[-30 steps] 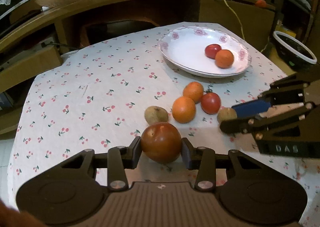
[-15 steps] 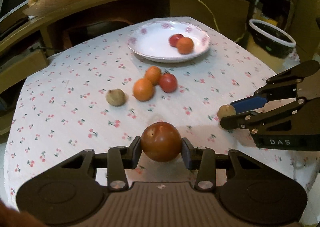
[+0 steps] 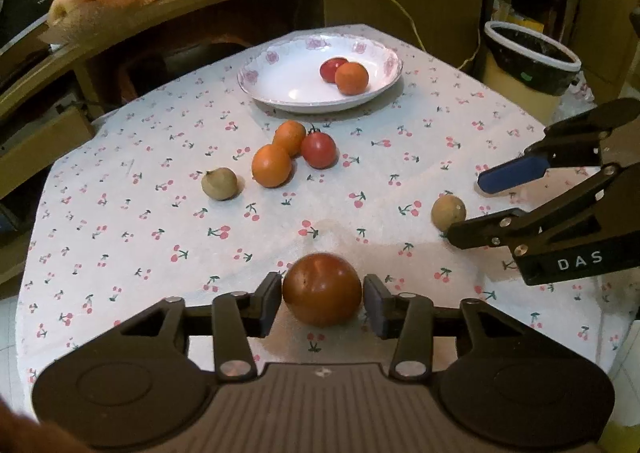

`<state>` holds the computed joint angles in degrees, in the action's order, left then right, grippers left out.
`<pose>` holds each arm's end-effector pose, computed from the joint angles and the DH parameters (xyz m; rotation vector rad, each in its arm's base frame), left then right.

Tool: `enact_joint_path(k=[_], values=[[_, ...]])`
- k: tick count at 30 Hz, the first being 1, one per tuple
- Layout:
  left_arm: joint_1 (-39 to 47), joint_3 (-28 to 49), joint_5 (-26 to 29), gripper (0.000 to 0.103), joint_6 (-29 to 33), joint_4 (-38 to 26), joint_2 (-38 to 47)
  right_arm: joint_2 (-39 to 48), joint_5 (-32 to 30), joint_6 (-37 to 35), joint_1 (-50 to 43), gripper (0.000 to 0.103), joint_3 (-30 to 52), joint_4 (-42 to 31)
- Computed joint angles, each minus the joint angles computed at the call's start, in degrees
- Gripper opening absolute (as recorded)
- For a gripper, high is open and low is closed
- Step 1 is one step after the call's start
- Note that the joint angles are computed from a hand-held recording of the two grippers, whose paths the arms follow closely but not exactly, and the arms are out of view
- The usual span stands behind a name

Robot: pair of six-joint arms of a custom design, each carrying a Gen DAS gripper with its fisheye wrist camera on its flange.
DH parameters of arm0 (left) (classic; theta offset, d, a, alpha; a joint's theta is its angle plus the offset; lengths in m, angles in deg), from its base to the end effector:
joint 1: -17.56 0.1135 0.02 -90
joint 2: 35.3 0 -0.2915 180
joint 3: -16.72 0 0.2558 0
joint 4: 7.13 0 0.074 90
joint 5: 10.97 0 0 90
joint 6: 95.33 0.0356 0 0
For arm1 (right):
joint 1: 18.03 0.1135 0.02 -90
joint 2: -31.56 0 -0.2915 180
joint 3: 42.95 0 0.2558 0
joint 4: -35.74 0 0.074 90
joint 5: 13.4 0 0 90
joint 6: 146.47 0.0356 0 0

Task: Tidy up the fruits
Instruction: 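Lift the dark red tomato in left gripper while right lifts the kiwi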

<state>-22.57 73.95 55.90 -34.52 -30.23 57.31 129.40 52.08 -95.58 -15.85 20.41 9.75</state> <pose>0.2366 -0.1811 0.1656 0.0934 2.4701 0.0193 0.3223 0.0271 0.1649 -1.0182 2.2951 0.3074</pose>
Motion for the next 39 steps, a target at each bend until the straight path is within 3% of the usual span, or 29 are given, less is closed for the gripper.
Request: enact_joint_path(k=[19, 23, 27, 39], values=[[-0.04, -1.4, -0.41, 0.055, -3.03, 0.51, 0.24, 1.12, -0.79, 0.9, 0.96, 0.052, 0.57, 0.23], [0.34, -1.51, -0.85, 0.047, -3.71, 0.54, 0.67, 1.14, -1.05, 0.62, 1.04, 0.043, 0.5, 0.01], [1.4, -1.95, 0.43, 0.046, -3.05, 1.61, 0.42, 1.67, 0.33, 0.55, 1.47, 0.026, 1.02, -0.52], [2.02, -0.42, 0.65, 0.046, -1.81, 2.47, 0.85, 0.92, -0.35, 1.51, 1.8, 0.026, 1.21, -0.29]])
